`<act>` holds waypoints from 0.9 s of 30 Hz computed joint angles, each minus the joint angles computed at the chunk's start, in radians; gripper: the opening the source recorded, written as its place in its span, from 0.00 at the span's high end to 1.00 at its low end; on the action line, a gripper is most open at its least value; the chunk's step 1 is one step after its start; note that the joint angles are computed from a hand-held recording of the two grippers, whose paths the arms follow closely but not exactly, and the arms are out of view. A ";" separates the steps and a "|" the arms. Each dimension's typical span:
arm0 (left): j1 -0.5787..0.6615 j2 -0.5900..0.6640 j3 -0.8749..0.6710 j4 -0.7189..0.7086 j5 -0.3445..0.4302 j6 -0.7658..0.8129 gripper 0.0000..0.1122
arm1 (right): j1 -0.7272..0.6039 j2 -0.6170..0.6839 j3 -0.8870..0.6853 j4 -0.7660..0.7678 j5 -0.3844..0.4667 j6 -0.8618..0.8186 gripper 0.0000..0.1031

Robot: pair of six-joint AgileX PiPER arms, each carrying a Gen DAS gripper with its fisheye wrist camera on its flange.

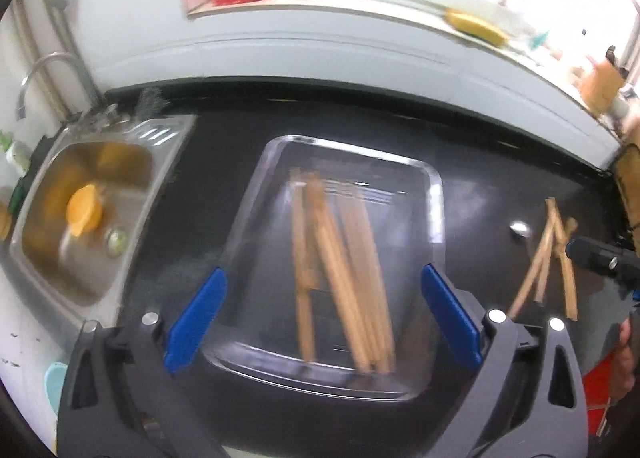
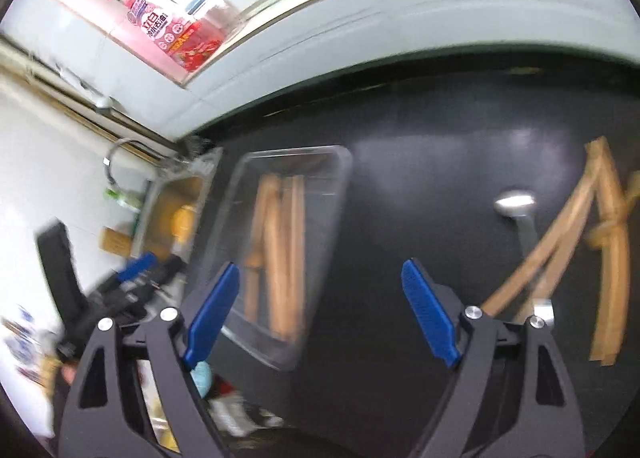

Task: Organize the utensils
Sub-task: 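Lower the spoon and chopstick into the tray and open both grippers, then move both open tools back over the remaining utensil pile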

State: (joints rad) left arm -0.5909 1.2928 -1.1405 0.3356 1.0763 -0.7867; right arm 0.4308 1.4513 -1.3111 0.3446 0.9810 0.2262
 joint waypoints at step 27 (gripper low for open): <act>-0.387 0.805 -0.533 -0.010 -0.121 0.203 0.16 | -0.785 -0.116 0.483 -0.097 -0.120 -0.729 0.31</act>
State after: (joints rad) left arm -0.9780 2.0976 -1.6731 0.3260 0.9557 -0.5837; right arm -0.3545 1.3351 -0.8281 0.2478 0.8607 -0.5027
